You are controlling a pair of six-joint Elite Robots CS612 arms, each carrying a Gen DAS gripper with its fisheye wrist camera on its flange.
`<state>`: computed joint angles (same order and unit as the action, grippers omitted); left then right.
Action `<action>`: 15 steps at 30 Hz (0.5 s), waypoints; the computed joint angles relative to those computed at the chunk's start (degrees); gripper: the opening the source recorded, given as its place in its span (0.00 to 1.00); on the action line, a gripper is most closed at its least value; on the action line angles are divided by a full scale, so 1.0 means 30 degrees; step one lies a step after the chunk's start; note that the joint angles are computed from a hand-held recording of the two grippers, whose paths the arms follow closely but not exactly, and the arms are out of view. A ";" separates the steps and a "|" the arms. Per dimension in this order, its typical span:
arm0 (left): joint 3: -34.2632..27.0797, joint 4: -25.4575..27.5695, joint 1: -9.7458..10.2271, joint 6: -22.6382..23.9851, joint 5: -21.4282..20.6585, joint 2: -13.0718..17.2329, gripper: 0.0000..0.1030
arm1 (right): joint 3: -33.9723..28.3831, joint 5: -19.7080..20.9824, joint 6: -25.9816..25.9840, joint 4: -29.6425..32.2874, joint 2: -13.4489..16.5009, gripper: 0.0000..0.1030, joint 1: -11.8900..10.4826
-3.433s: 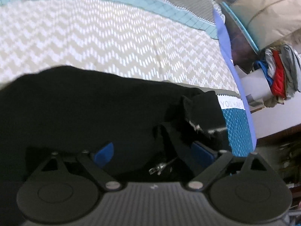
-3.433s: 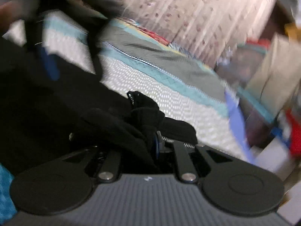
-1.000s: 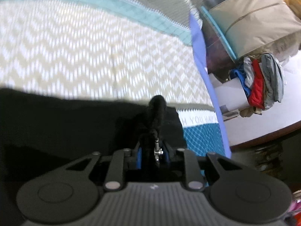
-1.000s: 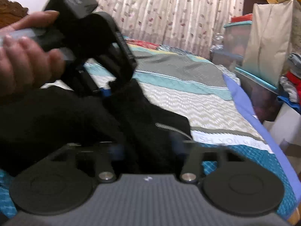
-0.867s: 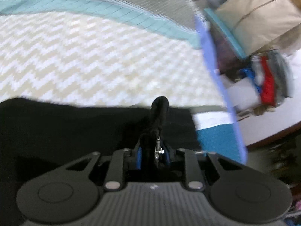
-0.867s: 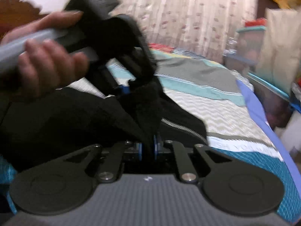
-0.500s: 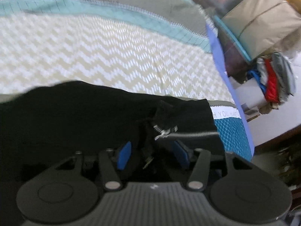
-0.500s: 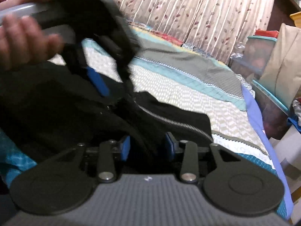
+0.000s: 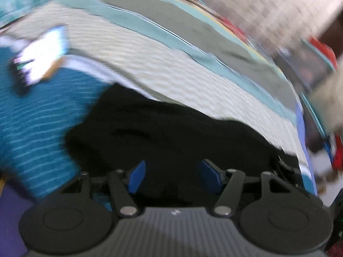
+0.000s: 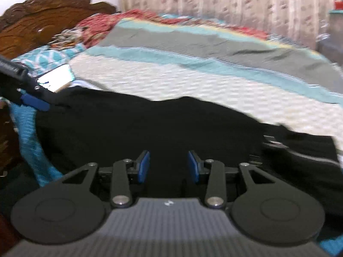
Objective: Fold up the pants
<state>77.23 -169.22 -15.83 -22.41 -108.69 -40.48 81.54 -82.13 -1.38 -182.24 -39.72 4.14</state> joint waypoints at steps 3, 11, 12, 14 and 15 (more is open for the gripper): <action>0.0343 -0.1166 0.0606 -0.1425 0.0305 0.0118 0.61 | -0.1467 0.1686 0.1108 0.2139 0.0371 0.40 0.0122; -0.1756 -0.1392 0.1488 -0.5045 -0.2136 0.2256 0.75 | -0.4745 0.5114 0.3887 0.6525 0.1519 0.37 0.0698; -0.1968 -0.1143 0.1470 -0.5203 -0.1958 0.2426 0.76 | -0.5091 0.5274 0.4175 0.6930 0.1657 0.36 0.0757; -0.2390 -0.0829 0.1521 -0.5697 -0.1984 0.2797 0.85 | -0.5796 0.5385 0.4799 0.7694 0.1947 0.32 0.0844; -0.2449 -0.0964 0.1549 -0.5952 -0.2051 0.2901 0.88 | -0.6021 0.5598 0.5149 0.7965 0.2044 0.32 0.0838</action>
<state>69.88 -172.11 -11.18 -40.26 -114.84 -31.78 63.47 -65.34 14.07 -158.34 -33.59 6.65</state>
